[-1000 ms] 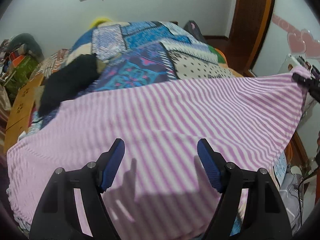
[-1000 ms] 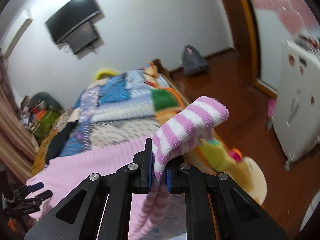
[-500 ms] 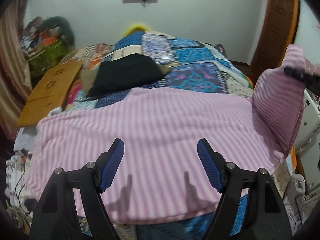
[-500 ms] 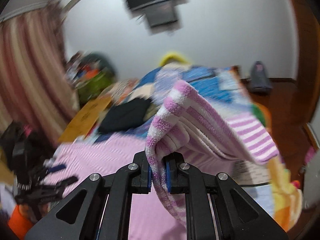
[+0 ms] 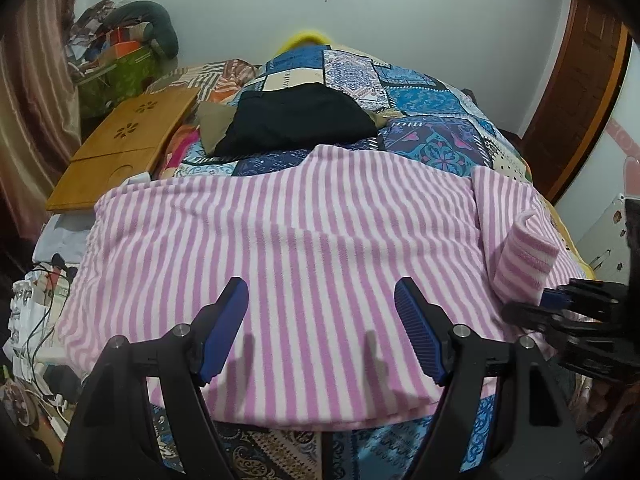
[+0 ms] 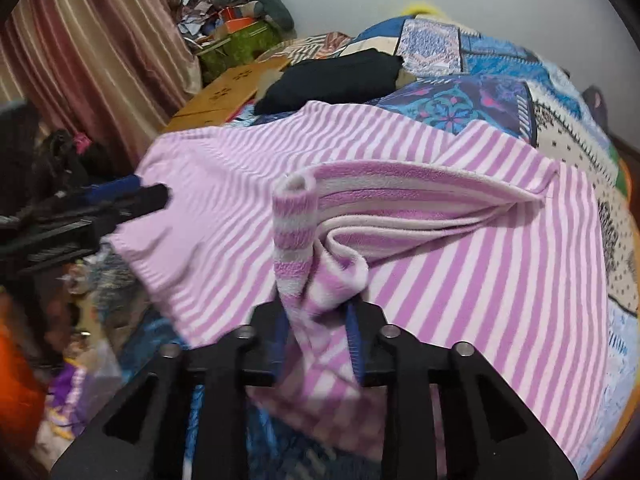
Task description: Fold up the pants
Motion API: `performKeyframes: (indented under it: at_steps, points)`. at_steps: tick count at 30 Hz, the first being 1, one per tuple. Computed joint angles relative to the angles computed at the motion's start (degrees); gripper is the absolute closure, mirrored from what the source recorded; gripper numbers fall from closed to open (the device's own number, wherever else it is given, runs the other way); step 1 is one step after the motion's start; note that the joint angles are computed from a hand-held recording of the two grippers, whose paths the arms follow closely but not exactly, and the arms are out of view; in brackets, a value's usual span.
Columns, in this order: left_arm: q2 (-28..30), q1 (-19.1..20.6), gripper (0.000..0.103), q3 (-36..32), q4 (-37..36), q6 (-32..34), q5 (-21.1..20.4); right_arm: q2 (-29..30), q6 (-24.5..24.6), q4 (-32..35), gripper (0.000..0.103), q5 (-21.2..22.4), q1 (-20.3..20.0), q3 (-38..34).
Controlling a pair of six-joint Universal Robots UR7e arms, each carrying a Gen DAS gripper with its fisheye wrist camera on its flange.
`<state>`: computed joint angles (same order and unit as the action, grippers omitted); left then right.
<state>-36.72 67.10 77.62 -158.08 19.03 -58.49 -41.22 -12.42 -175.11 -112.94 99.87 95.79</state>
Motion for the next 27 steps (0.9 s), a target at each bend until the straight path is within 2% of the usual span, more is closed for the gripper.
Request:
performKeyframes:
  at_steps: [2, 4, 9, 10, 12, 15, 20, 21, 25, 27]
  points:
    - [0.69, -0.39, 0.027, -0.67, -0.14, 0.36, -0.19, -2.3, 0.18, 1.68, 0.074, 1.56, -0.45, 1.23]
    - [1.5, -0.84, 0.027, -1.47, -0.53, 1.01, -0.31, -3.94, -0.34, 1.64, 0.071, 1.22, -0.26, 2.77]
    - [4.26, -1.71, 0.027, -4.73, 0.12, 1.84, -0.53, -8.39, -2.27, 2.31, 0.067, -2.1, -0.62, 5.01]
    - [4.95, -1.81, 0.027, -5.57, 0.5, 1.82, -0.61, -8.85, -2.83, 2.64, 0.064, -3.11, -0.95, 4.92]
    - [6.42, -1.88, 0.027, -7.59, 1.68, 1.43, -0.91, -8.86, -3.77, 3.65, 0.059, -6.34, -1.46, 3.54]
    - [8.35, -1.88, 0.027, -10.11, 3.03, 1.33, -0.96, -8.28, -4.03, 7.82, 0.059, -8.11, -3.62, 0.34]
    - [10.94, -1.39, 0.027, -13.43, 4.3, 2.06, 0.06, -2.92, -3.62, 16.06, 0.059, -8.73, -6.18, -8.3]
    - [11.18, -1.22, 0.027, -13.7, 4.12, 2.45, 0.52, -1.94, -4.16, 15.82, 0.056, -8.72, -6.14, -9.39]
    - [12.13, -0.21, 0.027, -15.61, 4.73, 2.78, 2.27, 4.41, -9.49, 15.64, 0.055, -10.34, -4.59, -17.31]
    - [12.36, 0.19, 0.027, -16.46, 5.2, 2.24, 2.85, 7.0, -11.42, 16.6, 0.056, -8.65, -4.04, -21.27]
